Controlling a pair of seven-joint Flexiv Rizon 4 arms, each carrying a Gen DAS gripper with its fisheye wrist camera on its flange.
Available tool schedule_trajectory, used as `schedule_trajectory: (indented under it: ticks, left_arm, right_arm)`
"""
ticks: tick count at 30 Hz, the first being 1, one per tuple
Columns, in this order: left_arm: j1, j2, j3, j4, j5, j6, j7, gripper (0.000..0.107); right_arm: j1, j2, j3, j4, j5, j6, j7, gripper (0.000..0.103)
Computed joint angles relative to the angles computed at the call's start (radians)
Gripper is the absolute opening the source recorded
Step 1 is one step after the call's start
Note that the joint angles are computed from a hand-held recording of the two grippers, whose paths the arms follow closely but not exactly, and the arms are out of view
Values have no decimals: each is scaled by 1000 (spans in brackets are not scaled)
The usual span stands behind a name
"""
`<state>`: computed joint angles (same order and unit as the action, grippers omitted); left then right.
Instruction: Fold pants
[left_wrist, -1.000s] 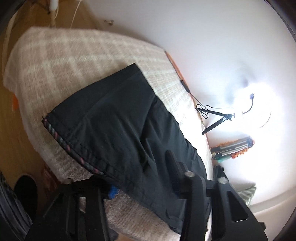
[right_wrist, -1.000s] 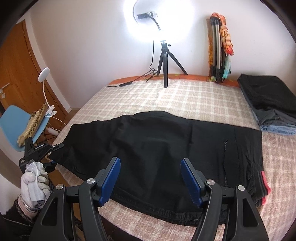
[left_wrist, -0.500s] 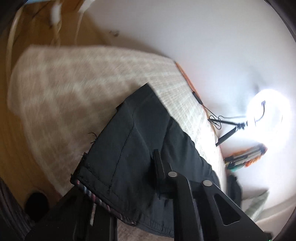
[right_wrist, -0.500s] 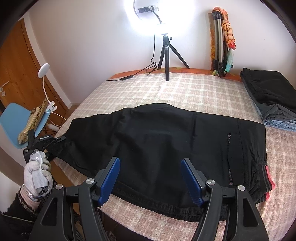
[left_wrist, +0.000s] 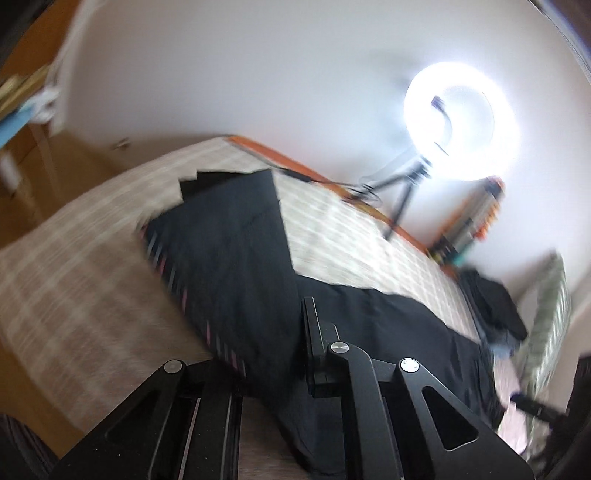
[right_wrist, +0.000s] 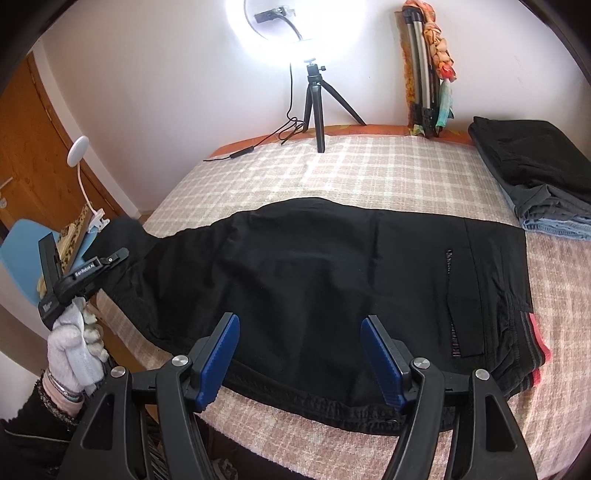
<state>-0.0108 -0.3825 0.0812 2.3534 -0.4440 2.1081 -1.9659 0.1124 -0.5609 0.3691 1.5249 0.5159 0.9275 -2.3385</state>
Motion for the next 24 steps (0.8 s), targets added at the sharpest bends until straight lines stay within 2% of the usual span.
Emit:
schedule_trajectory:
  ticks: [2,4,8,11,14,16,19,24]
  left_arm:
    - [-5,-20,-16,-45,31,-26,36,9]
    - [26,-33,-57,-75,94,-51,37,9]
    - [87,-68,-151,-156,219,-165,60,9]
    - [45,-103,-144,-217,231,-248,106,9]
    - [61,-107,-176,-221,247,-273,126,9]
    - [99,-104,-217,-217,262,-284,135,9]
    - [90,-96,-209,-218,263,-296,150,9]
    - [125,-79,-249,-192,283,-288,170,9]
  right_arm:
    - [-9,-9,3,-17,12,-23,11,71]
    - [-21,-20,7,-42,31,-54,21,71]
    - [-42,-61,10,-117,79,-142,58,71]
    - [-49,-109,7,-191,107,-225,110,73]
    - [-34,-162,-6,-266,107,-298,173,75]
    - [-20,-193,-7,-309,103,-334,200,76]
    - [6,-253,1,-395,94,-413,232,77]
    - [87,-370,-13,-560,54,-523,337,77]
